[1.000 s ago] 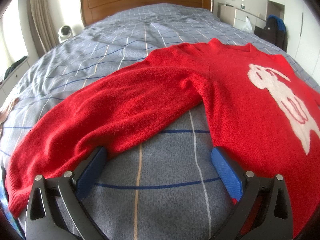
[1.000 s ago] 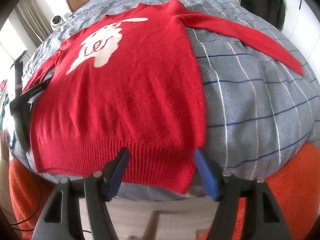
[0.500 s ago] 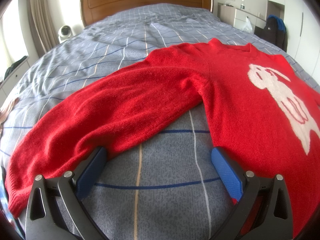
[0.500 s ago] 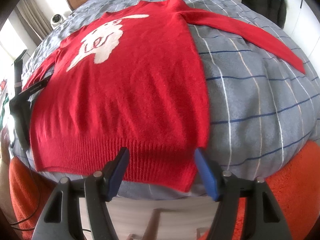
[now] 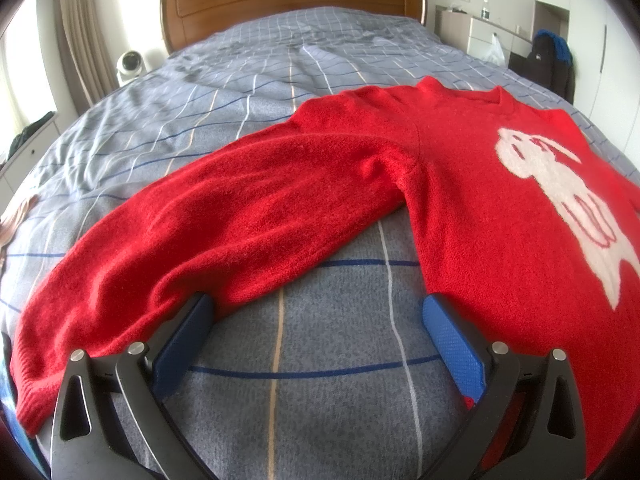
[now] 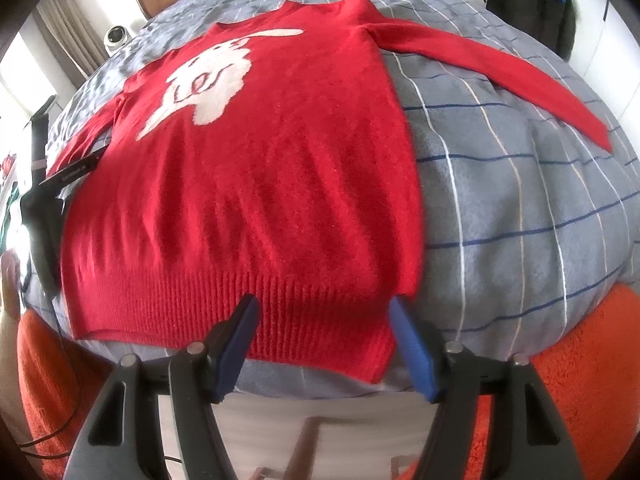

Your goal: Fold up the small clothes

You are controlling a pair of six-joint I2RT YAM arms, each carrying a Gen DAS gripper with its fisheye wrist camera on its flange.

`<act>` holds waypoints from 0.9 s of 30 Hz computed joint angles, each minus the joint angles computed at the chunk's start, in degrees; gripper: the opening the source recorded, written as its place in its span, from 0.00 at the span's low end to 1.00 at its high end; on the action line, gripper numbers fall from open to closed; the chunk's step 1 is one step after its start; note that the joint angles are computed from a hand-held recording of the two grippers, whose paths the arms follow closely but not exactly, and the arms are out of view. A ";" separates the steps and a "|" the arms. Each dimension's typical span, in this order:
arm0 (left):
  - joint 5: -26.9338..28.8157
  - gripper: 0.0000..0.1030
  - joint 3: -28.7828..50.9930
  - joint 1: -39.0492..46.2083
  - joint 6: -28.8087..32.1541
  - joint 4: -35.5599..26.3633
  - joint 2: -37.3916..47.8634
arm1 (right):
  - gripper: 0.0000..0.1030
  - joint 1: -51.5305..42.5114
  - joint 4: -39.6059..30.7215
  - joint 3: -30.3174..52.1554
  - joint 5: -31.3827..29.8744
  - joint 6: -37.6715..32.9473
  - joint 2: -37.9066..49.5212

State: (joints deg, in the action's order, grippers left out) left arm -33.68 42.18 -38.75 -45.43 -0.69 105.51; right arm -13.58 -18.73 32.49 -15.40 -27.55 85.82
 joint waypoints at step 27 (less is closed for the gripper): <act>-0.02 1.00 -0.02 -0.04 -0.02 -0.01 -0.01 | 0.65 -0.68 0.07 0.42 -0.26 0.11 0.78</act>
State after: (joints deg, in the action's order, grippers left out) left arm -33.70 42.16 -38.79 -45.45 -0.70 105.50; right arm -14.27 -18.66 32.91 -15.66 -27.44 86.60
